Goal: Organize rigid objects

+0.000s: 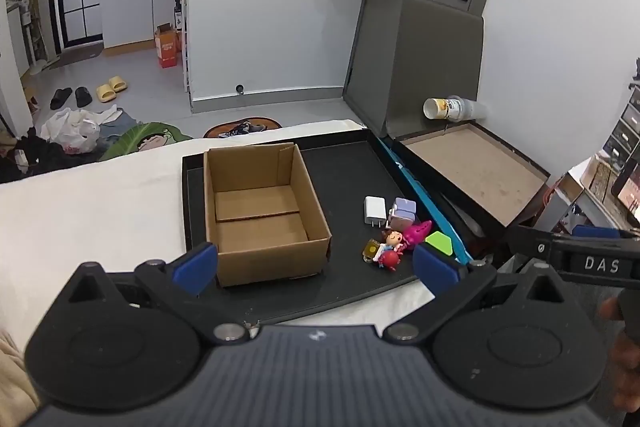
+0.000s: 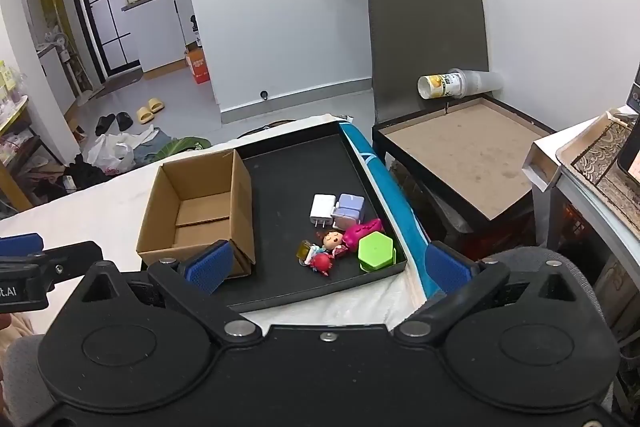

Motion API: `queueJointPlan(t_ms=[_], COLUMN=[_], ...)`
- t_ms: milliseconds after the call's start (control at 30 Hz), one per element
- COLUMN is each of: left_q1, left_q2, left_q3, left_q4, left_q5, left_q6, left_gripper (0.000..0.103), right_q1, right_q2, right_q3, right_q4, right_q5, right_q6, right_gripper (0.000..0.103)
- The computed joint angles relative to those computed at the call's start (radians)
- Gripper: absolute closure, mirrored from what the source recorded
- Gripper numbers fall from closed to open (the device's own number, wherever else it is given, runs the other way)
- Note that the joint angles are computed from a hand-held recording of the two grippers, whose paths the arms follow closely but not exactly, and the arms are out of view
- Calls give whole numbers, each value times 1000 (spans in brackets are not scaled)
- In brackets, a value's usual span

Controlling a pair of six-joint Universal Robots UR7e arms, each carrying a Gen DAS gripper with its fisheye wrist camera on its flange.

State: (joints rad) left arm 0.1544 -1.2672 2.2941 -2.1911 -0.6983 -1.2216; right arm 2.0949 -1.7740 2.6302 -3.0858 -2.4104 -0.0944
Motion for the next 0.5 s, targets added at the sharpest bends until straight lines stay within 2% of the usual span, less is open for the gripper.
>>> queueJointPlan(t_ms=[500], left_q1=[-2], left_q2=[6], left_q3=[9], left_q4=[-36], left_q5=[-8], left_q6=[39], left_gripper=[0], right_q1=[-11], right_q2=[-21], right_q3=[0], right_q4=[11], right_q5=[7], right_q6=[-2], right_gripper=[0])
